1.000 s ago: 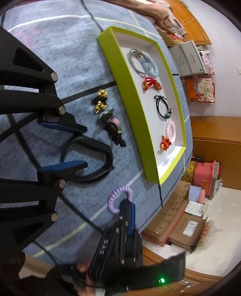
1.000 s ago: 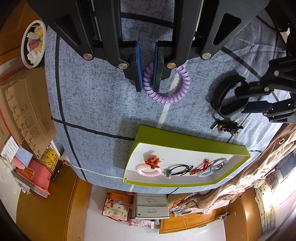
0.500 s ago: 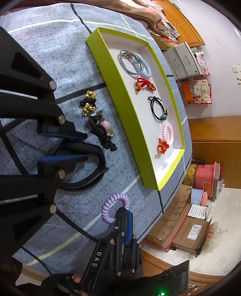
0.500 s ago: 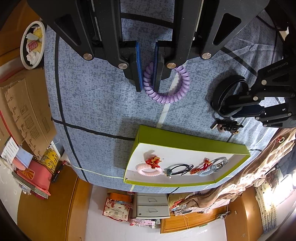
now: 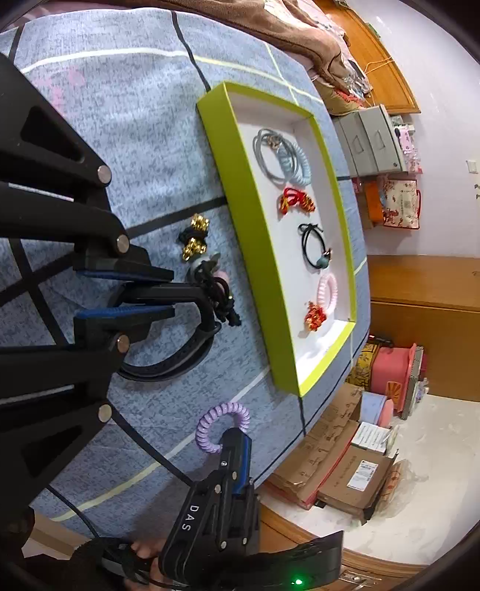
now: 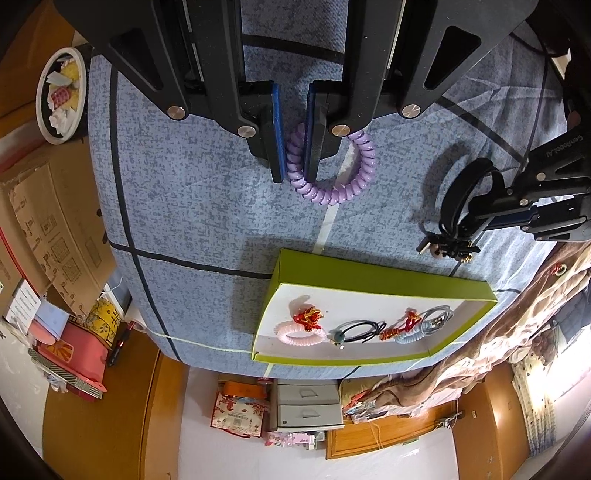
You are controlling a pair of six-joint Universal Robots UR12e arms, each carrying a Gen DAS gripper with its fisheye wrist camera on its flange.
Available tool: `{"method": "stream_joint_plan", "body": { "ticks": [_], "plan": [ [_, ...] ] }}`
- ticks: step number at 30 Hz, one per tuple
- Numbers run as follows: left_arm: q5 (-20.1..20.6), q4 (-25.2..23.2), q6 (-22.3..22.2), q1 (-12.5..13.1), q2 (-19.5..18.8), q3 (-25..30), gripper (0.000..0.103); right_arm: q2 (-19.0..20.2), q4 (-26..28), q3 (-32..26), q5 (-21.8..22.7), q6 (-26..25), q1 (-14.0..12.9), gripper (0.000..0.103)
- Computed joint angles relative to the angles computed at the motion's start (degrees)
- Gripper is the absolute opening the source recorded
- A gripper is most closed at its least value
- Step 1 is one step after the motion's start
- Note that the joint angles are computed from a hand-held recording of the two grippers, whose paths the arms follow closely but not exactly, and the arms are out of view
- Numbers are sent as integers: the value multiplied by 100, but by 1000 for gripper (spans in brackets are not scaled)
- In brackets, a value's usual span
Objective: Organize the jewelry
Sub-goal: 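Grasp the black wristband with the left tool while the right holds the lavender coil, then carry the lavender coil and black wristband into the box and open both tools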
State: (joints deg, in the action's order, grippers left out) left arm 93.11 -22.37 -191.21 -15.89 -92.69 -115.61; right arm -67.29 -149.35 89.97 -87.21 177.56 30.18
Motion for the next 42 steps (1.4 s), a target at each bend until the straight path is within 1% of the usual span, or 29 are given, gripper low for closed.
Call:
{"method": "stream_joint_plan", "body": {
  "ticks": [5, 7, 9, 12, 14, 21, 23, 27, 29, 31, 34, 37, 39, 42],
  "plan": [
    [37, 73, -65, 30, 71, -51, 13, -31, -70, 26, 117, 99, -35, 10],
    [-10, 95, -96, 58, 99, -74, 13, -30, -72, 14, 232, 150, -52, 10],
    [-113, 129, -148, 110, 132, -98, 13, -31, -102, 6, 253, 171, -50, 10],
    [-254, 215, -247, 222, 211, -130, 13, -39, -154, -8, 393, 200, -63, 10],
    [-98, 200, -189, 231, 230, -97, 13, -22, -193, -53, 332, 219, -49, 10],
    [-23, 225, -195, 385, 285, -38, 13, 52, -269, -261, 377, 220, -27, 10],
    [72, 186, -177, 413, 271, 1, 13, 87, -273, -327, 359, 221, -7, 10],
    [20, 178, -187, 529, 256, 50, 13, 189, -257, -524, 372, 245, 14, 10],
    [49, 146, -213, 582, 228, 98, 13, 260, -252, -652, 301, 272, 39, 10],
    [121, 129, -164, 610, 192, 145, 13, 351, -166, -817, 332, 290, 47, 10],
    [46, 13, -158, 704, 122, 231, 13, 481, -63, -1038, 288, 285, 71, 10],
    [96, -74, -142, 758, 56, 285, 13, 637, 74, -1290, 361, 310, 74, 10],
    [-5, -139, -178, 820, 15, 311, 13, 743, 212, -1450, 379, 289, 88, 10],
    [-32, -227, -202, 863, -63, 353, 13, 878, 431, -1647, 455, 299, 89, 10]
  ]
}}
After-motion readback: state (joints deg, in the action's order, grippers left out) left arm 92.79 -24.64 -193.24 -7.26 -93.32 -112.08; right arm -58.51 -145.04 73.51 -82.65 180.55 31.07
